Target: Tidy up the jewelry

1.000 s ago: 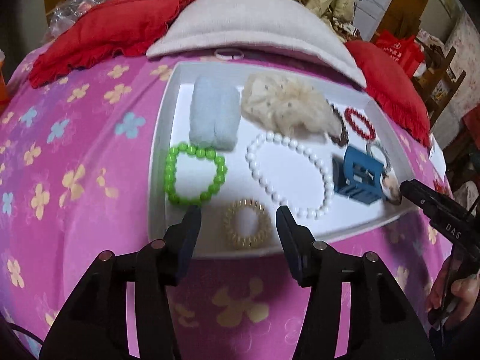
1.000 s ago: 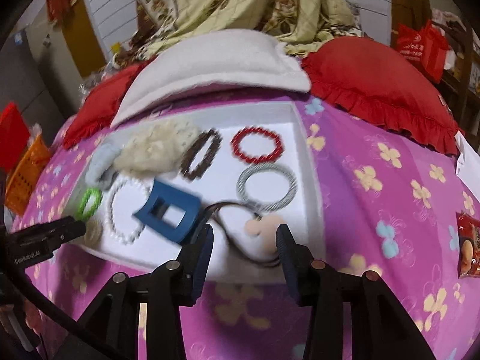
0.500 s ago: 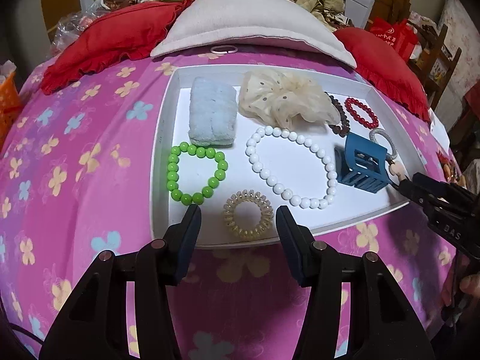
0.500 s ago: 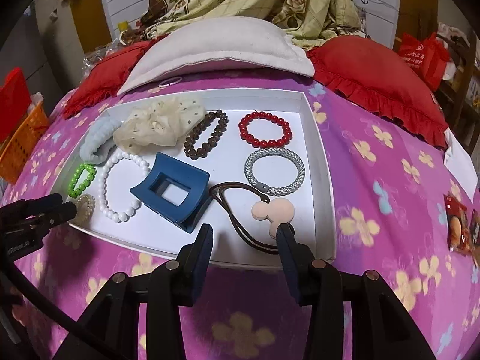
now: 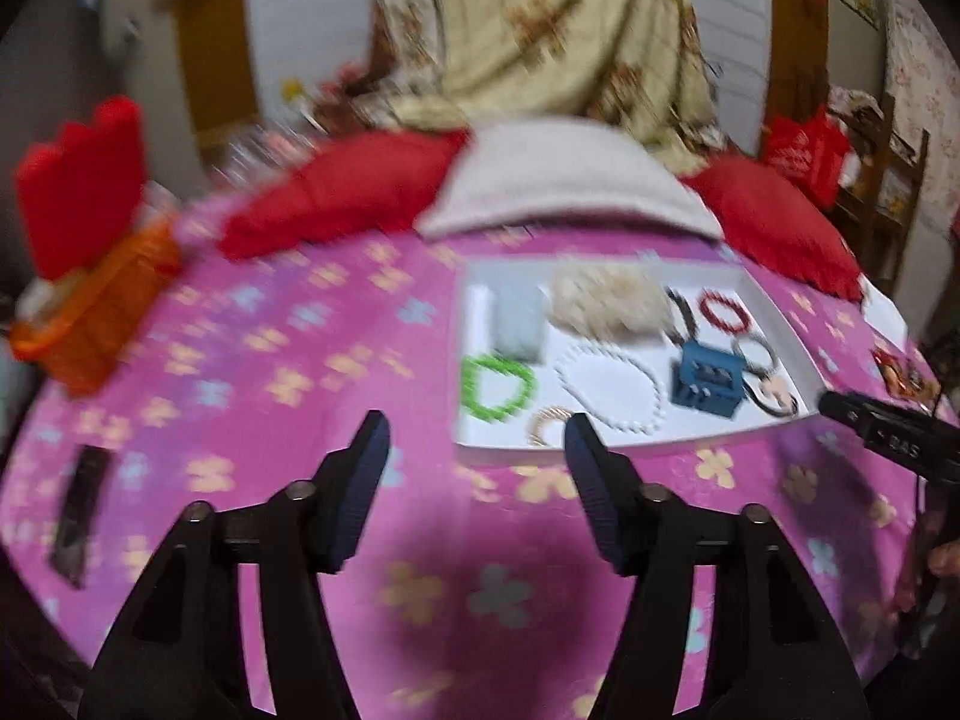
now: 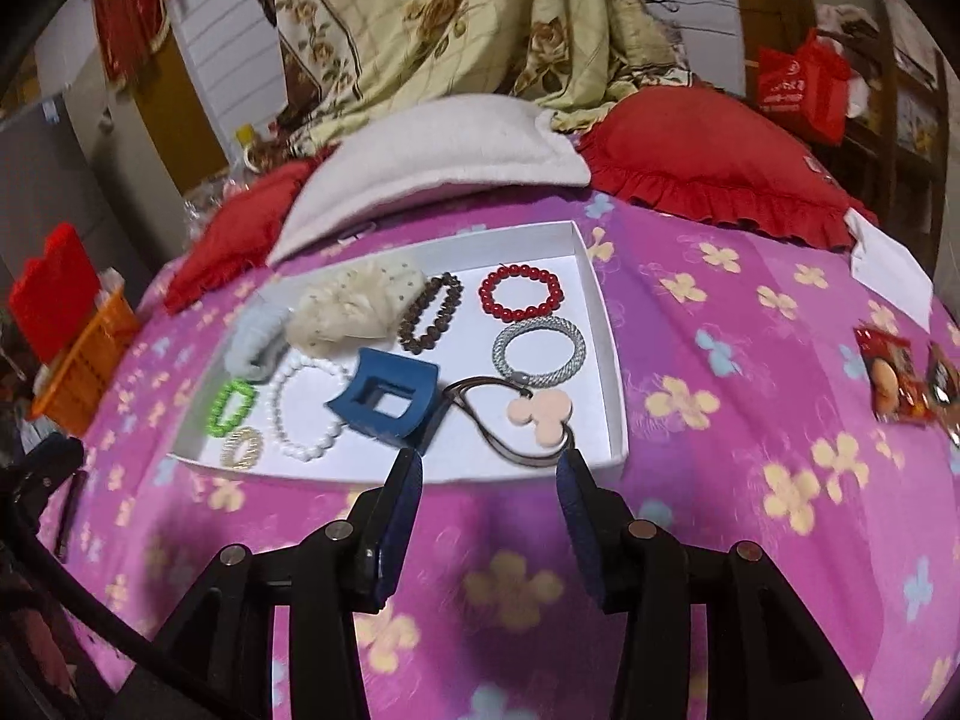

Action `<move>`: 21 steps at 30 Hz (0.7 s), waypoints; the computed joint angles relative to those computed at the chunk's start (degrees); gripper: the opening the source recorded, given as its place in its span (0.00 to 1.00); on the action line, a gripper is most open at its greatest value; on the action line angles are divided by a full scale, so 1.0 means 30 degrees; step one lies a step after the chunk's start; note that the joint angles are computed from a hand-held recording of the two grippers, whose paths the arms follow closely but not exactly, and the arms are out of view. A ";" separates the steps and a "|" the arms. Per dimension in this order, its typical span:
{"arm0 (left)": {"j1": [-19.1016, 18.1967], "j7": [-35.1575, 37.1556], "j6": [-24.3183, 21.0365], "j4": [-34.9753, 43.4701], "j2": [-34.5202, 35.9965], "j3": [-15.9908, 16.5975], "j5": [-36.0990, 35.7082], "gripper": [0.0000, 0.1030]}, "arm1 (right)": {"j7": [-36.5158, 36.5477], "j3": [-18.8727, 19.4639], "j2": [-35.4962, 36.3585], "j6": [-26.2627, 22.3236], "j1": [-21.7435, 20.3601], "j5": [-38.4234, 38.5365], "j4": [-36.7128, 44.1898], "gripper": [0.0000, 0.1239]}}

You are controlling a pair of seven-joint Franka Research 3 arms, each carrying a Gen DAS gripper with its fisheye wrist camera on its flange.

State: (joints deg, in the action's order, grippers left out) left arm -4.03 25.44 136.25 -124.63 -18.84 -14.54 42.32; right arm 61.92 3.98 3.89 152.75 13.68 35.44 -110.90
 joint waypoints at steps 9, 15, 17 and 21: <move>0.0293 -0.5165 -0.6367 -0.0584 -0.3922 -0.3247 0.4713 0.83 | -0.2134 -0.0268 -0.4146 0.0779 0.0912 0.2900 -0.3921 0.37; -0.0905 -0.6498 -0.7260 -0.1484 -0.5829 -0.3384 0.4803 0.84 | -0.2731 -0.0465 -0.6296 0.1687 0.1936 0.3075 -0.5840 0.37; -0.1301 -0.6385 -0.6769 -0.1675 -0.6105 -0.3136 0.4257 0.84 | -0.2711 -0.0583 -0.6779 0.1910 0.2177 0.2955 -0.6268 0.37; -0.1588 -0.5679 -0.6807 -0.1624 -0.6199 -0.3239 0.3311 0.84 | -0.2927 -0.0804 -0.7796 0.2677 0.2671 0.2939 -0.7231 0.41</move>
State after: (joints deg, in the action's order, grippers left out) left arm -8.79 8.40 115.83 -129.50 -37.43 -24.26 52.25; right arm 53.14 1.56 -19.49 160.78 21.69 44.26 -132.59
